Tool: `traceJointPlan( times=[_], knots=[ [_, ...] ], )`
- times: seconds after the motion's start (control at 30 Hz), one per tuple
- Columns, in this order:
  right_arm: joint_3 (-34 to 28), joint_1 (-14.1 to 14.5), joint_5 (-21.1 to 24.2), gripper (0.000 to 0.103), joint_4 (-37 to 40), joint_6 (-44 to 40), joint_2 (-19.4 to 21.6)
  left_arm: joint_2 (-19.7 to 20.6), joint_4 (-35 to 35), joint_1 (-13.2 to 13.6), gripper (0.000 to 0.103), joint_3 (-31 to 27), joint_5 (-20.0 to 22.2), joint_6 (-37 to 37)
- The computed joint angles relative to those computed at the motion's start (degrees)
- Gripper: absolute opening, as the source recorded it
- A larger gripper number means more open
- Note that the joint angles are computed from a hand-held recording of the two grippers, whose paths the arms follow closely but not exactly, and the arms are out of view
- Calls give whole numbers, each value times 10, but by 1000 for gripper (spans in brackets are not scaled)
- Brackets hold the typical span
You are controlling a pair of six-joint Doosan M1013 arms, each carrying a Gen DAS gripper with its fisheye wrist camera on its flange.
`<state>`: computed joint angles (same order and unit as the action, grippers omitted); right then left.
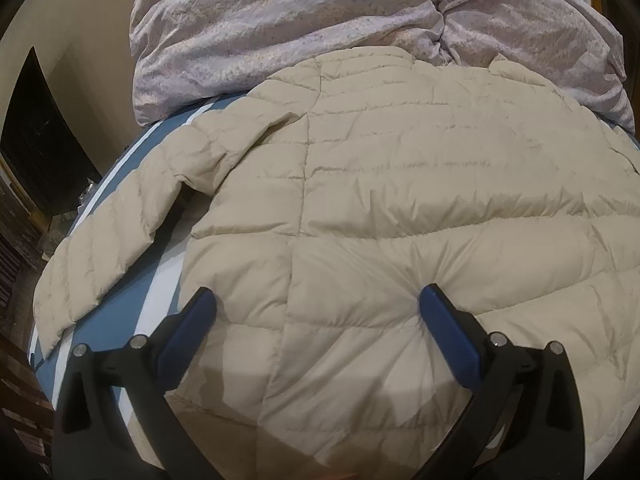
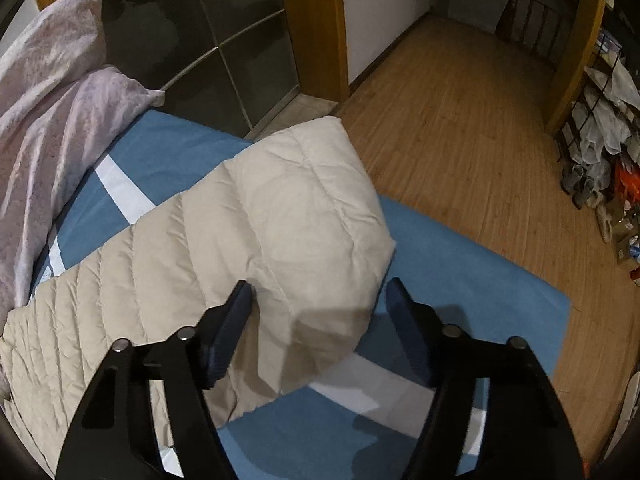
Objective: Fold large clothes
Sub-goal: 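Fold the held sleeve across the jacket back with the right tool, release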
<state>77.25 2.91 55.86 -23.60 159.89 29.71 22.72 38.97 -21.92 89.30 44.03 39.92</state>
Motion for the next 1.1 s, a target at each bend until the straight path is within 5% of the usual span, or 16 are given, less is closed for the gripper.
traceJointPlan(
  times=[0.07, 0.23, 0.33, 0.73, 1.1],
  knots=[
    [6, 4, -3, 58, -15, 3, -4, 0, -7, 2, 101, 0, -4, 3],
    [15, 7, -32, 23, -22, -2, -10, -2, -35, 9, 101, 3, -20, 8],
    [13, 10, -40, 15, -31, 0, -12, -4, -57, 14, 101, 5, -30, 15],
    [-62, 68, -85, 10, -63, -97, 5, -6, -86, 20, 101, 7, -44, 32],
    [-195, 144, -103, 10, 143, -367, 86, -8, -99, 22, 101, 8, -49, 37]
  ],
)
